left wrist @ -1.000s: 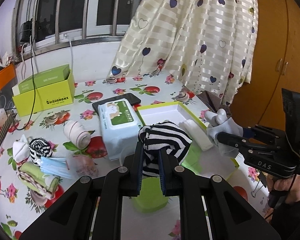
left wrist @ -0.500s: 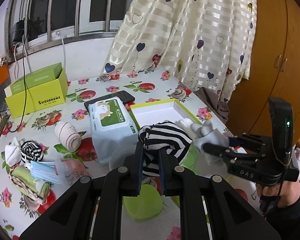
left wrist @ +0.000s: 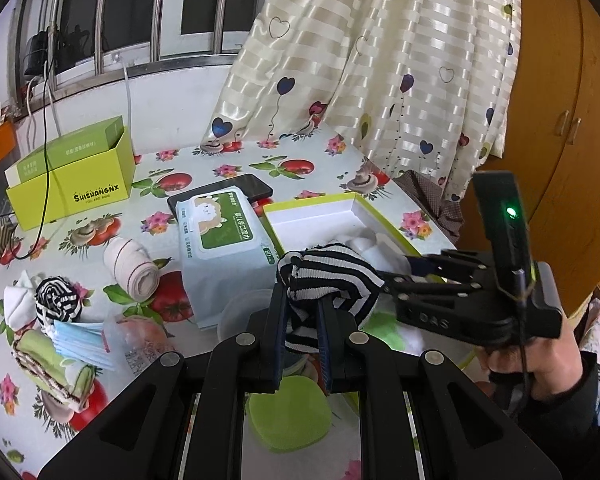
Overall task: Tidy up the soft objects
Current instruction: 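Carry the striped sock with left while right carries the grey glove toward the white box, then release the grey glove into the box with right while left lowers the striped sock in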
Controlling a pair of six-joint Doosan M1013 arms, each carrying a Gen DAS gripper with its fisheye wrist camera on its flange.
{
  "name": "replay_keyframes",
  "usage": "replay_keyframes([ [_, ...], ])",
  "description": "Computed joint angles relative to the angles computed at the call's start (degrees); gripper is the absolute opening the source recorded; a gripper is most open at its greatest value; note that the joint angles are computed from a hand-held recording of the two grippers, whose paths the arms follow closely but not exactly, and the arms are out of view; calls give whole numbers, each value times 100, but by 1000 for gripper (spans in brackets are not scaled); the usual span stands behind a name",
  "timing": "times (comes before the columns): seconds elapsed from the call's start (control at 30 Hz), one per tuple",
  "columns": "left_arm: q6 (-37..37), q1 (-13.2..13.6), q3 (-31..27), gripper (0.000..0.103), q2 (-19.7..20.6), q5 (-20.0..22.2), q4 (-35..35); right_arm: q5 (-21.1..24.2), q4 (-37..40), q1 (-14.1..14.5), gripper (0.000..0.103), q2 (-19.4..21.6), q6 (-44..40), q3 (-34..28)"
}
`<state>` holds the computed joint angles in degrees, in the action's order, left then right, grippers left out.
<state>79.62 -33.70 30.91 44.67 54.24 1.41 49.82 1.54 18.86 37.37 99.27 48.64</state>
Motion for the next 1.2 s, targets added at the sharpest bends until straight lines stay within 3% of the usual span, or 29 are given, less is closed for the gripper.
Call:
replay_keyframes([
  [0.1, 10, -5, -96, 14, 55, 71, 1, 138, -5, -7, 50, 69, 22, -105],
  [0.2, 34, -18, -210, 14, 120, 158, -12, 8, -41, -11, 55, -31, 53, 65],
  [0.53, 371, -108, -484, 14, 291, 466, -249, -755, -417, -51, 57, -666, 630, 994],
  [0.8, 830, -193, -1062, 14, 639, 1036, -621, -1076, -674, -87, 58, -976, 977, 1465],
  [0.93, 887, -222, -1639, 15, 967, 1482, -692, -1163, -706, -105, 60, -1047, 1036, 1583],
  [1.07, 858, -232, -2578, 19, 1467, 2154, -675, -1193, -758, -124, 61, -1091, 1115, 1663],
  [1.13, 869, -232, -2691, 25, 1532, 2235, -714, -1219, -771, -129, 62, -1114, 1149, 1705],
  [1.2, 910, -242, -2362, 30, 1374, 2047, -709, -1223, -801, -123, 63, -1132, 1175, 1733],
])
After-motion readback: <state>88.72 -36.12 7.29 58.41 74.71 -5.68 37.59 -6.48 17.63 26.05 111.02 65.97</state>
